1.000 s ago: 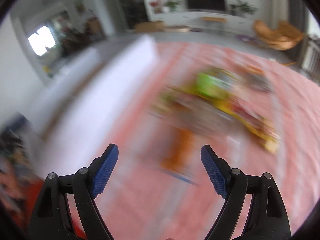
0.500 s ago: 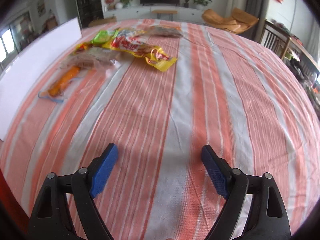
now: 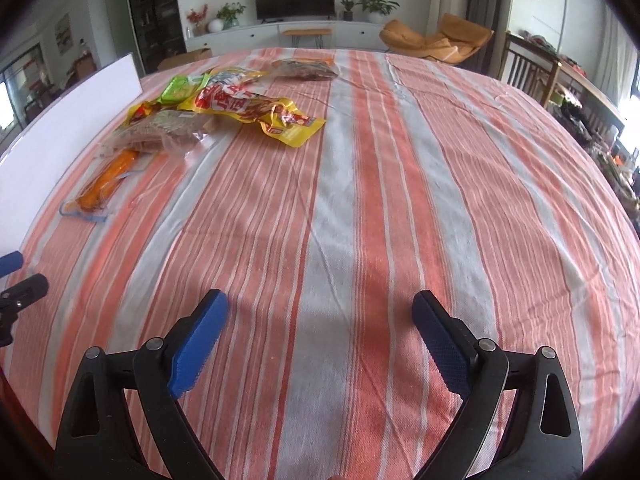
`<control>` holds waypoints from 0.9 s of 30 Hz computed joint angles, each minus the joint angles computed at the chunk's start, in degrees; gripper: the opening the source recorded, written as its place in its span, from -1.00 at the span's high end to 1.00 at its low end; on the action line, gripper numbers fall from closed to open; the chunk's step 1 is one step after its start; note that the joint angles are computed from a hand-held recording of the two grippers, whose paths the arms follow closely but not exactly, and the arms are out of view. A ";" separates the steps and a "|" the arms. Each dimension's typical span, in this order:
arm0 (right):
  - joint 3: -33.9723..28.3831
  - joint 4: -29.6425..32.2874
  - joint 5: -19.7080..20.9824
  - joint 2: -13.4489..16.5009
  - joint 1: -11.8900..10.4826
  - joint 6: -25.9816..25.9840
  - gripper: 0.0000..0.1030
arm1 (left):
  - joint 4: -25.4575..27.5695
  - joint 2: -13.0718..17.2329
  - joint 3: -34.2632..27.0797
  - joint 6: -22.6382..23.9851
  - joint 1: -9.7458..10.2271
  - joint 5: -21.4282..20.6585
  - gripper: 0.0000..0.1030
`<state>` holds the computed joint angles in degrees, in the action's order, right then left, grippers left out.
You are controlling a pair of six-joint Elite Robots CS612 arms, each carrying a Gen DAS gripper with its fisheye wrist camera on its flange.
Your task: Organize snacks
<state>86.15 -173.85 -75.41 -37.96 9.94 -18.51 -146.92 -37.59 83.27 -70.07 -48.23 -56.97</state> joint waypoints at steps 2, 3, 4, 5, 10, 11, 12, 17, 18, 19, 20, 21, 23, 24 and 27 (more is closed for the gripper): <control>0.00 0.00 0.00 0.00 0.00 0.00 -0.86 | -1.97 0.34 0.55 -0.09 -0.19 1.27 -0.75; 0.02 -0.01 0.01 -0.01 -0.01 0.00 -0.86 | -2.19 0.51 0.50 0.21 -0.30 1.91 -0.77; 0.02 0.00 0.03 -0.01 -0.01 0.01 -0.86 | -2.93 0.59 0.74 0.53 -0.44 2.43 -0.78; 0.02 0.00 0.03 -0.01 -0.01 0.01 -0.86 | -3.61 0.62 0.99 0.88 -0.53 2.72 -0.80; -0.14 0.06 -0.12 0.09 0.04 0.12 -0.87 | -4.13 0.83 0.56 3.22 -0.08 0.99 -1.00; -0.16 0.09 -0.12 0.09 0.03 0.17 -0.87 | -4.20 0.81 0.59 3.07 -0.11 1.05 -1.00; -0.16 0.08 -0.13 0.10 0.04 0.20 -0.87 | -4.17 0.84 0.55 3.10 -0.11 1.11 -1.00; -0.17 0.11 -0.06 0.10 0.02 0.14 -0.87 | -4.06 0.85 0.48 2.91 -0.12 1.18 -1.00; -0.16 0.09 -0.09 0.09 0.03 0.18 -0.87 | -4.00 0.83 0.49 2.82 -0.14 1.21 -1.00; -0.17 0.08 -0.11 0.10 0.05 0.17 -0.87 | -3.91 0.82 0.47 2.73 -0.15 1.24 -1.00; -0.17 0.08 -0.12 0.11 0.04 0.19 -0.87 | -3.88 0.83 0.46 2.67 -0.15 1.26 -1.00; -0.17 0.08 -0.12 0.11 0.04 0.19 -0.87 | -3.80 0.82 0.45 2.58 -0.15 1.31 -1.00; -0.17 0.08 -0.12 0.11 0.04 0.19 -0.87 | -3.81 0.87 0.41 2.55 -0.14 1.35 -1.00; -0.17 0.08 -0.12 0.11 0.04 0.19 -0.87 | -3.83 0.88 0.41 2.58 -0.14 1.34 -1.00; -0.17 0.08 -0.12 0.11 0.04 0.19 -0.87 | -3.81 0.87 0.42 2.56 -0.14 1.34 -1.00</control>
<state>85.98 -173.77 -75.52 -37.85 9.98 -18.32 -150.72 -36.72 83.69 -67.51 -48.36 -55.64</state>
